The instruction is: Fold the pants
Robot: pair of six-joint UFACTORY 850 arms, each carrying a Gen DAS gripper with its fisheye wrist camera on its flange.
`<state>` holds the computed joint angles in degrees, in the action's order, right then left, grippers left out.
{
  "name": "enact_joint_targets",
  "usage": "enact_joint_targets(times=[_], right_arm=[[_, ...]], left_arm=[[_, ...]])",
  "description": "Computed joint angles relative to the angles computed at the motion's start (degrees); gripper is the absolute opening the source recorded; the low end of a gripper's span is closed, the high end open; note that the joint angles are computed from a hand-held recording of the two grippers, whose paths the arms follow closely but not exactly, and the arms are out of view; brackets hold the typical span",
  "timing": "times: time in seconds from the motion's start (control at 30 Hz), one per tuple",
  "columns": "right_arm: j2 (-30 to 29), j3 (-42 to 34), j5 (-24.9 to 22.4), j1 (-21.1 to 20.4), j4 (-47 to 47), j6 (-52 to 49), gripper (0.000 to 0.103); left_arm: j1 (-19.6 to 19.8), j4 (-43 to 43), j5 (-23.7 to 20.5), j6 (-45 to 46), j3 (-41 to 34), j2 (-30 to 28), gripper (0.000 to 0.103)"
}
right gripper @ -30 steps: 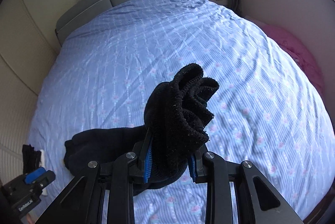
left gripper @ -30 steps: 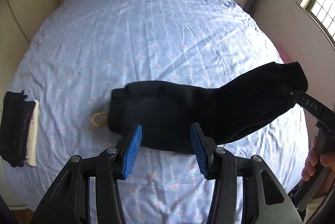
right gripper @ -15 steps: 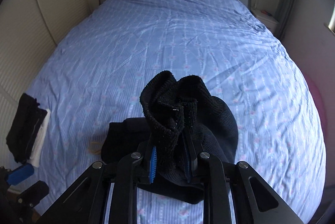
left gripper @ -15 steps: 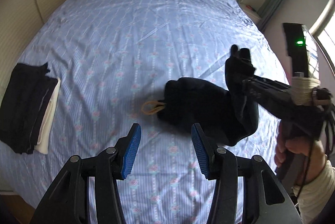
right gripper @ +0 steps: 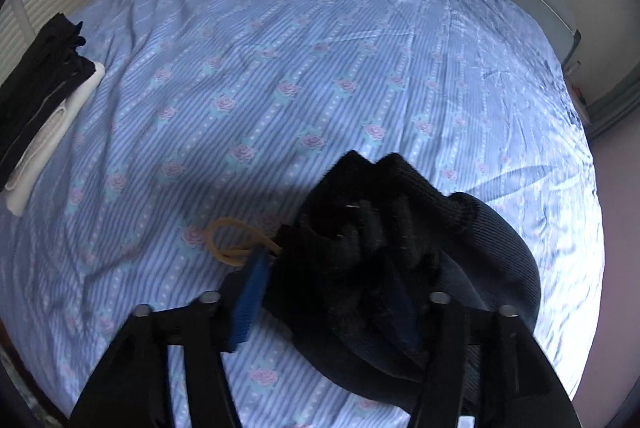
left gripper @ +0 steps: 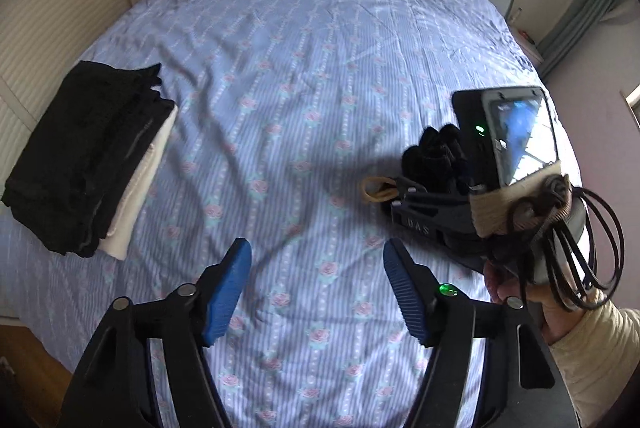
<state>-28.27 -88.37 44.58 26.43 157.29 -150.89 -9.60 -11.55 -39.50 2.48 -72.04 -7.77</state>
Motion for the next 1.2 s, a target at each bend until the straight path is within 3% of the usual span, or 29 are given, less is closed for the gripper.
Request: enact_joint_targets(times=[0.13, 0.23, 0.33, 0.47, 0.6, 0.73, 0.97, 1.2], right_arm=[[3.80, 2.75, -5.29, -0.15, 4.95, -1.97, 0.077], [11.80, 9.85, -13.12, -0.96, 12.85, -5.27, 0.077], [21.14, 18.63, -18.32, -2.00, 12.13, 1.85, 0.077], [30.89, 28.49, -15.42, -5.06, 3.62, 19.52, 0.077], [35.89, 34.59, -10.25, -10.60, 1.93, 25.88, 0.077], [38.98, 38.25, -9.40, -14.31, 0.33, 32.62, 0.077], [39.38, 40.73, -11.57, -14.71, 4.43, 29.77, 0.077], [38.57, 43.22, -13.92, -15.17, 13.89, 20.75, 0.077]], left_arm=[[0.87, -0.57, 1.13, -0.37, -1.15, -0.02, 0.075], [1.05, -3.95, 2.14, 2.53, -2.08, -0.58, 0.082], [0.41, -9.39, 1.04, 7.85, -3.51, -2.47, 0.083], [-1.64, -18.98, -1.40, 13.83, -6.66, -6.77, 0.085], [-3.31, -27.76, -5.01, 15.41, -11.53, -13.18, 0.089], [-5.57, -30.76, -7.76, 12.28, -15.76, -18.88, 0.089], [-8.43, -27.34, -7.01, 4.75, -20.02, -24.03, 0.090], [-10.19, -23.29, -6.51, -0.25, -23.39, -26.95, 0.089]])
